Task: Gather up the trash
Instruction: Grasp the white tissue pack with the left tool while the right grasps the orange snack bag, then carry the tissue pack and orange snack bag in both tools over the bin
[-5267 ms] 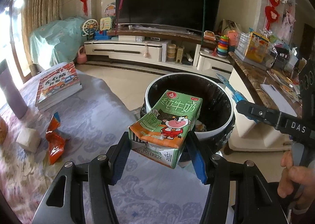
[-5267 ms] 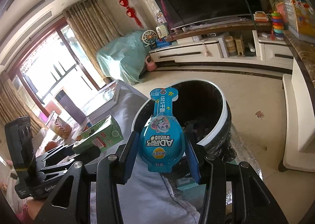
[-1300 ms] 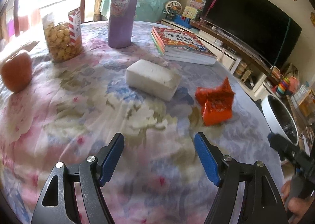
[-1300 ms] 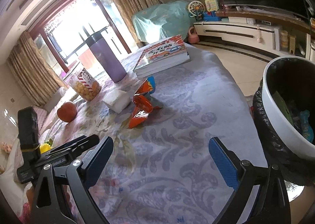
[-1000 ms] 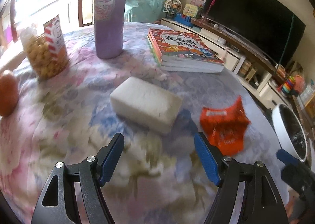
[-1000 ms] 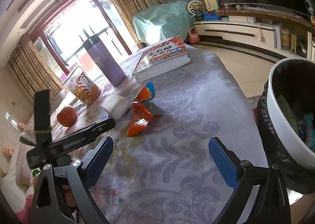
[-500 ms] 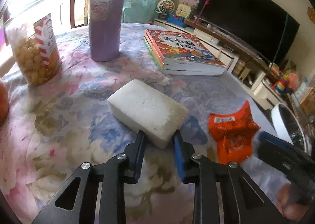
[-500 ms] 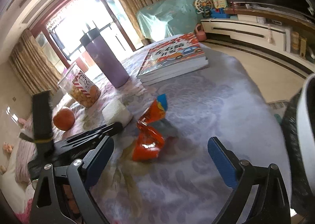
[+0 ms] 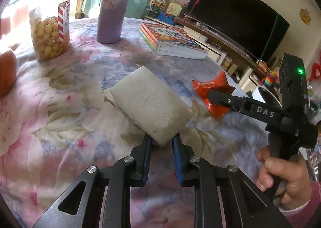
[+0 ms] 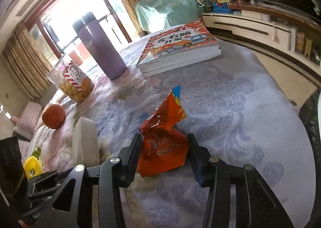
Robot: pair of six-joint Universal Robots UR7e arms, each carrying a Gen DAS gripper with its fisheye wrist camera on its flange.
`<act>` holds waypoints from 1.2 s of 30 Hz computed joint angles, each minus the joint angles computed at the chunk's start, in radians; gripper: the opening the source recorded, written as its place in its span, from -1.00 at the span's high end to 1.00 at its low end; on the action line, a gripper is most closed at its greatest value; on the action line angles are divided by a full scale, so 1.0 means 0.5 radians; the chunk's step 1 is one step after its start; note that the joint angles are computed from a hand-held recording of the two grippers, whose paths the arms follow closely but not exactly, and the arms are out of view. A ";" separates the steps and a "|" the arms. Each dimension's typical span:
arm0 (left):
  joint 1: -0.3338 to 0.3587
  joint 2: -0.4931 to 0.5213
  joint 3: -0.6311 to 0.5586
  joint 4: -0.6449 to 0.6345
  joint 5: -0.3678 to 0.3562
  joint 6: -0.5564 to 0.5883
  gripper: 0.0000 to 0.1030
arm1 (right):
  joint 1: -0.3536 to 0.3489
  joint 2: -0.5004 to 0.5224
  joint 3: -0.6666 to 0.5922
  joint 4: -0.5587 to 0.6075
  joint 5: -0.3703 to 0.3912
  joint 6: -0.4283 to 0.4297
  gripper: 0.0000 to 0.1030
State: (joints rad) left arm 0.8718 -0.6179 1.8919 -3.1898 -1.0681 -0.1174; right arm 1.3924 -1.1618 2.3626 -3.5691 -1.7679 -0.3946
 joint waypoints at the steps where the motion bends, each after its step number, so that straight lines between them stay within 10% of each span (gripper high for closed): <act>1: -0.005 -0.003 0.007 0.000 -0.004 0.006 0.65 | -0.002 -0.022 0.036 -0.017 0.012 0.004 0.11; 36: -0.534 0.073 0.148 0.080 0.113 -0.203 0.65 | -0.640 -1.253 0.781 0.162 0.661 -0.241 0.11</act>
State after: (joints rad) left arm 0.6049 -0.5812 1.9658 -3.1499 -1.0117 -0.2188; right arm 1.0723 -1.7884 2.7531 -3.4883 -1.4375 -0.5152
